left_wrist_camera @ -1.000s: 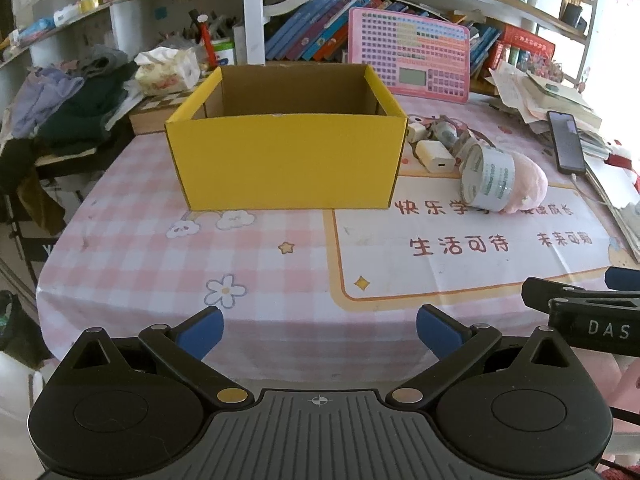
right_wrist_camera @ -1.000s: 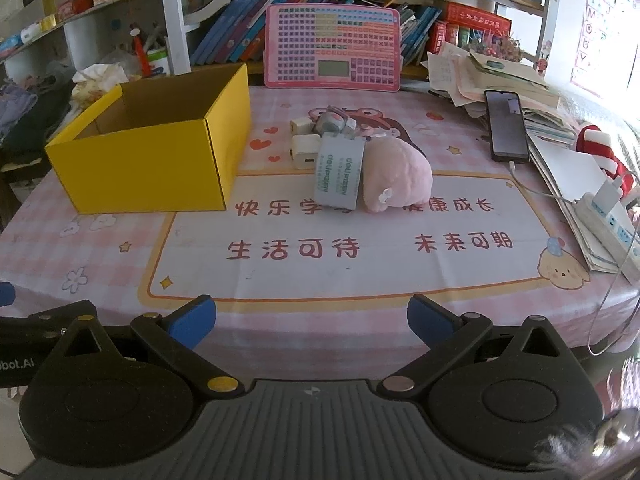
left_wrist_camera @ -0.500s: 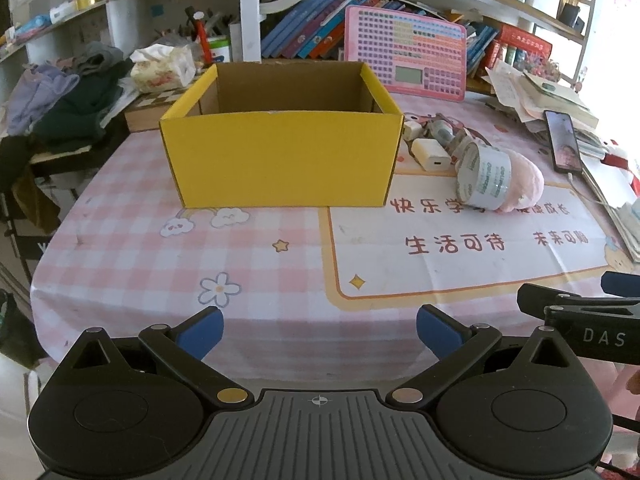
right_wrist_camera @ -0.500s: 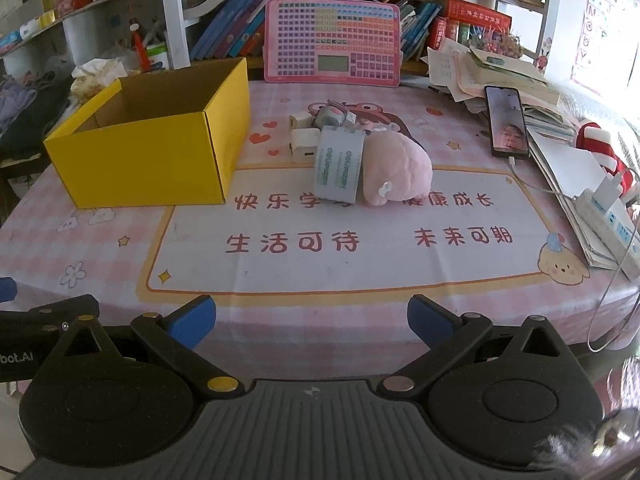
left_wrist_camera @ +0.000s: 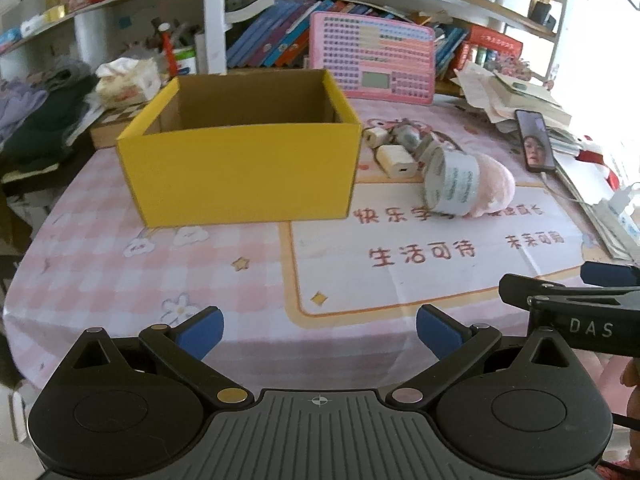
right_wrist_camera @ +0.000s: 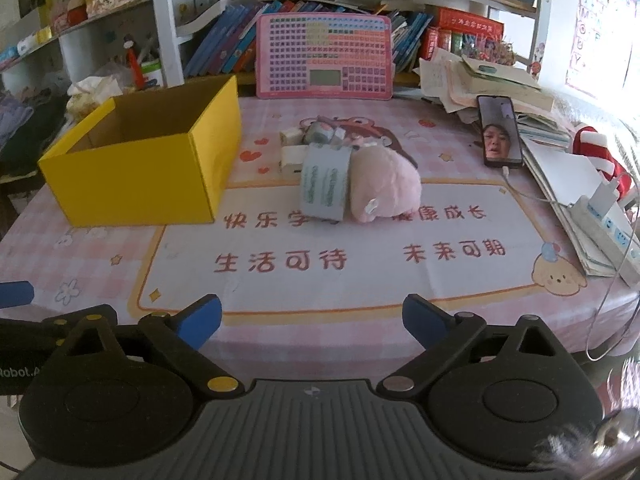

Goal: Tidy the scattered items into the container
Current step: 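Reach left tool to the white tape roll while right tool reaches the pink plush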

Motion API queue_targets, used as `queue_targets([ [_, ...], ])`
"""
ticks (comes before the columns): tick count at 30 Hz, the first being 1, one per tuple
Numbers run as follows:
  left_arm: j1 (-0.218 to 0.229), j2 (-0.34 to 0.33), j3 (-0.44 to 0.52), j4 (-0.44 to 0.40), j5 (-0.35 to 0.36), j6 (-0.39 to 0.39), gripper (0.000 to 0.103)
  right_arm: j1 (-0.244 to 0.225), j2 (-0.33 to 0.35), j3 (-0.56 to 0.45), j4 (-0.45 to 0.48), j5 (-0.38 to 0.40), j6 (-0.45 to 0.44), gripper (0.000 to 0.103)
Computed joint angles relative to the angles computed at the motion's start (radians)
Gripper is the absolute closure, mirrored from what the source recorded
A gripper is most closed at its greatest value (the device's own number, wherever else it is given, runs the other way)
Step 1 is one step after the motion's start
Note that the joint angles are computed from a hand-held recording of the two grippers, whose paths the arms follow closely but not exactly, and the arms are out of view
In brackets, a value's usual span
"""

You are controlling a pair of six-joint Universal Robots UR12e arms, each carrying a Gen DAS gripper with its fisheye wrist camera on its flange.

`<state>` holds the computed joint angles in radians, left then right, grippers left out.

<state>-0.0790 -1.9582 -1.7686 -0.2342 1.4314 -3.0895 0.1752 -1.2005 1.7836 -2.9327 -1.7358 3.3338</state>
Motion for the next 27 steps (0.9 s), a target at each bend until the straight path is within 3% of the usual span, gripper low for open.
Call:
queue_targets([
  [14, -0.038, -0.082, 0.11, -0.001, -0.073, 0.058, 0.001, -0.048, 0.031, -0.048, 0.015, -0.035, 0.014, 0.018],
  [27, -0.088, -0.158, 0.235, -0.049, -0.073, 0.104, 0.009, -0.111, 0.076, -0.119, 0.058, 0.0, -0.022, 0.018],
])
